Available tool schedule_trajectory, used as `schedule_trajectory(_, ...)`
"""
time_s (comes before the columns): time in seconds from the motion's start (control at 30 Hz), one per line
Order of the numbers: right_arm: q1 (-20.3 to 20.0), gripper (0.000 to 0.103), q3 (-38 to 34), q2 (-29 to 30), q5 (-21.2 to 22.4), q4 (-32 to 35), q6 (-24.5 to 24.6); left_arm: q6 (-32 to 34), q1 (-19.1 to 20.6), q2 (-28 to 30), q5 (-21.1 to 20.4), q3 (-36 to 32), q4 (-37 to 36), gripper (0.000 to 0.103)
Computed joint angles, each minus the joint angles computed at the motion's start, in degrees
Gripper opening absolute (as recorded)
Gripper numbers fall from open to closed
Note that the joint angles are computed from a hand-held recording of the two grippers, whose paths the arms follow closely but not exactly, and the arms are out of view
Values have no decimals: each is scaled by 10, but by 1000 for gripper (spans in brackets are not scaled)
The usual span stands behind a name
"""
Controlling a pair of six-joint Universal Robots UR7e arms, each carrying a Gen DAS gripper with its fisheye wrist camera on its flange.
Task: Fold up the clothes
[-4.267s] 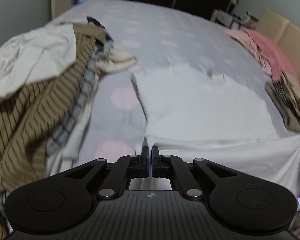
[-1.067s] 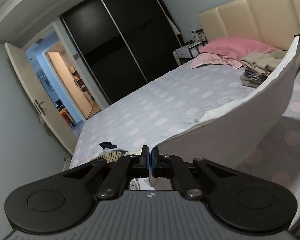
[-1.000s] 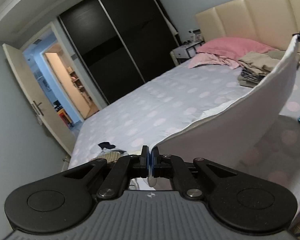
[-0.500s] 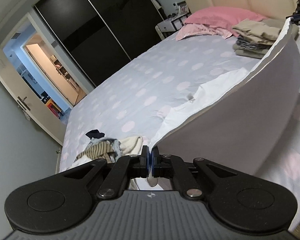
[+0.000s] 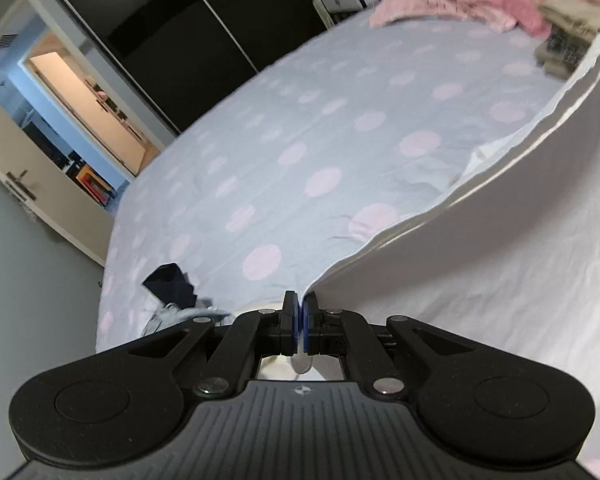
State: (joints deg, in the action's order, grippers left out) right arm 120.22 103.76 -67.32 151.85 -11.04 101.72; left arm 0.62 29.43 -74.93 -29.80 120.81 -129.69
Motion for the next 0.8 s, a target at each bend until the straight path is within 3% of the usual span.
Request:
schedule_trajectory(0.3, -97, 4, -104, 127, -35, -3, 45, 42, 110, 129, 8, -43, -100, 1)
schedule_trajectory(0.4, -113, 4, -120, 154, -39, 4, 72, 46, 132, 154, 7, -48, -130, 1)
schedule_trajectory(0.47, -128, 4, -134, 170, -46, -8, 64, 36, 144, 167, 4, -53, -145, 1)
schedule_trajectory(0.63, -145, 5, -151, 199, -44, -7, 88, 31, 152, 189, 13, -48, -169, 4)
schedule_trajectory(0.7, -149, 6, -154, 202, -44, -11, 93, 21, 152, 184, 18, -43, -178, 13)
schedule_trajectory(0.73, -151, 8, -157, 203, -43, -10, 98, 0, 151, 181, 22, -43, -172, 24)
schedule_trajectory(0.77, -149, 20, -156, 201, -37, -19, 98, -22, 149, 175, 26, -43, -165, 37)
schedule_trajectory(0.8, -148, 33, -154, 198, -31, -28, 98, -45, 147, 169, 28, -43, -158, 42)
